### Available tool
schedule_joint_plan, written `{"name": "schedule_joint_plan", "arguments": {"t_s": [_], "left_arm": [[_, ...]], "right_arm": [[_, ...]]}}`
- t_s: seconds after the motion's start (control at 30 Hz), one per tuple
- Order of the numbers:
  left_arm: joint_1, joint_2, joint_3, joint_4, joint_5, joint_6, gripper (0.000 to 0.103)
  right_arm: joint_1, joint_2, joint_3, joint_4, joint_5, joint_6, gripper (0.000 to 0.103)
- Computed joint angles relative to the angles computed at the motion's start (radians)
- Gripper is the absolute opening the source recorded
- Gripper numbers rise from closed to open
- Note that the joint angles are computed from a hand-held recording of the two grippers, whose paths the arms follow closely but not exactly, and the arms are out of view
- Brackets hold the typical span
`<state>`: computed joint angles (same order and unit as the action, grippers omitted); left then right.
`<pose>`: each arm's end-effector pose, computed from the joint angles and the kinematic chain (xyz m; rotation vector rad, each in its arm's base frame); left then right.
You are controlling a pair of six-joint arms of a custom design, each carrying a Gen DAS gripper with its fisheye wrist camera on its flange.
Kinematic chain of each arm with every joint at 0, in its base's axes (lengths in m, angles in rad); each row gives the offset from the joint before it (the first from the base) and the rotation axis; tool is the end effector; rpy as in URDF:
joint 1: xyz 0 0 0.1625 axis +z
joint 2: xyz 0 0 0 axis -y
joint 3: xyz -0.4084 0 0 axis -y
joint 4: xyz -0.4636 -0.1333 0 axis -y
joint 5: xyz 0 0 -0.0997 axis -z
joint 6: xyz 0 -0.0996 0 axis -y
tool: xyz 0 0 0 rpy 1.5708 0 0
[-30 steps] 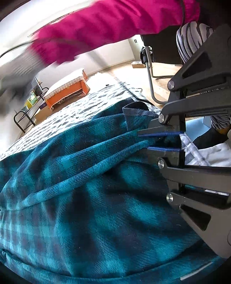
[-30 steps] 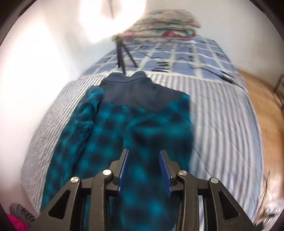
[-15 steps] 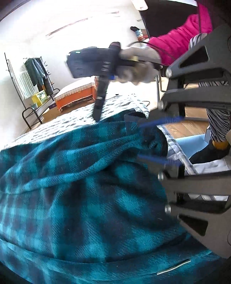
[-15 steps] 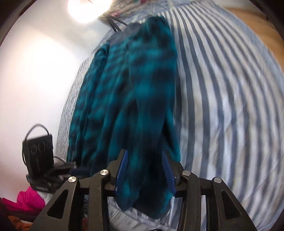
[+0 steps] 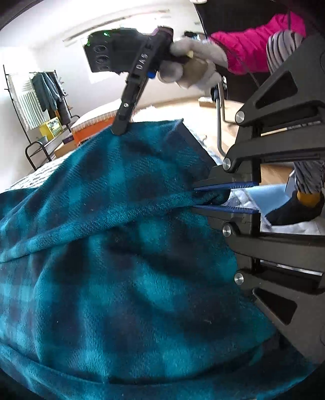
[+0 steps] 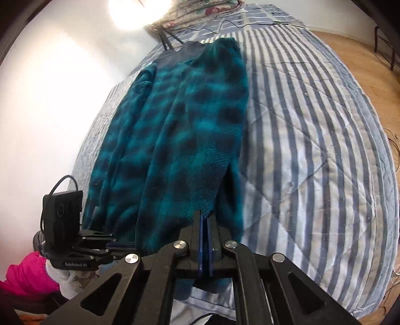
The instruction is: Fold large clothes
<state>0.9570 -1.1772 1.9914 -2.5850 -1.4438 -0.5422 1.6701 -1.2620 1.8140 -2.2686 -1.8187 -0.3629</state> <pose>-0.2218 -0.5682 0.1255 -0.0917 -3.1152 0.3702 0.1709 -0.6176 0.2274 0.6326 -2.8023 0.1609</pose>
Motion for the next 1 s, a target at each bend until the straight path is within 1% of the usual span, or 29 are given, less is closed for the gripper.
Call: {"name": "schedule_joint_plan", "arguments": {"t_s": [0.03,0.1,0.13,0.17,0.2,0.27,0.3,0.33,0.4,0.43,0.5,0.53,0.6,0.67,0.73,0.8,0.83,0.87,0.9,0.97,1.0], "left_arm": [[-0.002,0.008,0.0,-0.006,0.005,-0.006,0.01],[-0.006,0.012,-0.001,-0.005,0.013,-0.011,0.01],[-0.01,0.008,-0.001,0.0,0.016,-0.012,0.01],[-0.018,-0.002,0.002,0.009,0.025,-0.007,0.01],[-0.028,-0.013,0.006,0.015,0.037,-0.004,0.01],[-0.052,-0.04,0.021,0.019,0.058,-0.001,0.01],[-0.066,-0.054,0.031,0.014,0.06,0.004,0.01],[-0.079,-0.063,0.036,0.006,0.069,0.008,0.01],[-0.095,-0.051,0.025,-0.013,0.097,0.026,0.01],[-0.106,-0.037,0.014,-0.028,0.116,0.034,0.01],[-0.11,0.005,-0.022,-0.052,0.113,0.038,0.01],[-0.109,0.027,-0.04,-0.063,0.105,0.042,0.01],[-0.11,0.066,-0.069,-0.075,0.113,0.062,0.01],[-0.112,0.106,-0.1,-0.058,0.12,0.106,0.01],[-0.113,0.136,-0.119,-0.022,0.112,0.136,0.01],[-0.105,0.165,-0.13,0.019,0.103,0.139,0.01],[-0.104,0.18,-0.131,0.032,0.118,0.139,0.01],[-0.105,0.18,-0.118,0.002,0.126,0.146,0.01],[-0.103,0.18,-0.118,-0.004,0.122,0.145,0.01],[-0.1,0.166,-0.119,0.005,0.104,0.114,0.01],[-0.1,0.153,-0.115,0.009,0.1,0.104,0.01]], "right_arm": [[0.002,0.009,0.0,-0.006,-0.02,-0.003,0.001],[0.005,0.025,0.008,-0.023,-0.096,-0.024,0.008],[0.004,0.032,0.01,-0.026,-0.122,-0.016,0.011],[-0.003,0.027,0.015,-0.022,-0.119,-0.001,0.023],[-0.014,0.01,0.026,-0.018,-0.095,0.009,0.027],[-0.033,-0.029,0.047,-0.013,-0.037,0.014,0.031],[-0.042,-0.05,0.061,-0.017,-0.007,0.008,0.036],[-0.053,-0.069,0.071,-0.016,0.024,0.006,0.039],[-0.082,-0.093,0.088,-0.003,0.09,0.019,0.055],[-0.094,-0.097,0.097,-0.012,0.101,0.029,0.056],[-0.116,-0.096,0.107,-0.022,0.115,0.053,0.056],[-0.132,-0.098,0.113,-0.021,0.137,0.07,0.056],[-0.156,-0.107,0.125,-0.016,0.18,0.084,0.056],[-0.173,-0.109,0.132,-0.017,0.224,0.09,0.056],[-0.183,-0.11,0.133,-0.012,0.254,0.101,0.056],[-0.193,-0.108,0.129,-0.002,0.283,0.117,0.056],[-0.192,-0.104,0.13,-0.001,0.289,0.121,0.056],[-0.188,-0.099,0.13,0.003,0.287,0.118,0.053],[-0.181,-0.097,0.129,0.015,0.274,0.11,0.04],[-0.158,-0.083,0.124,0.04,0.231,0.104,0.026],[-0.142,-0.08,0.126,0.035,0.202,0.1,0.019]]}}
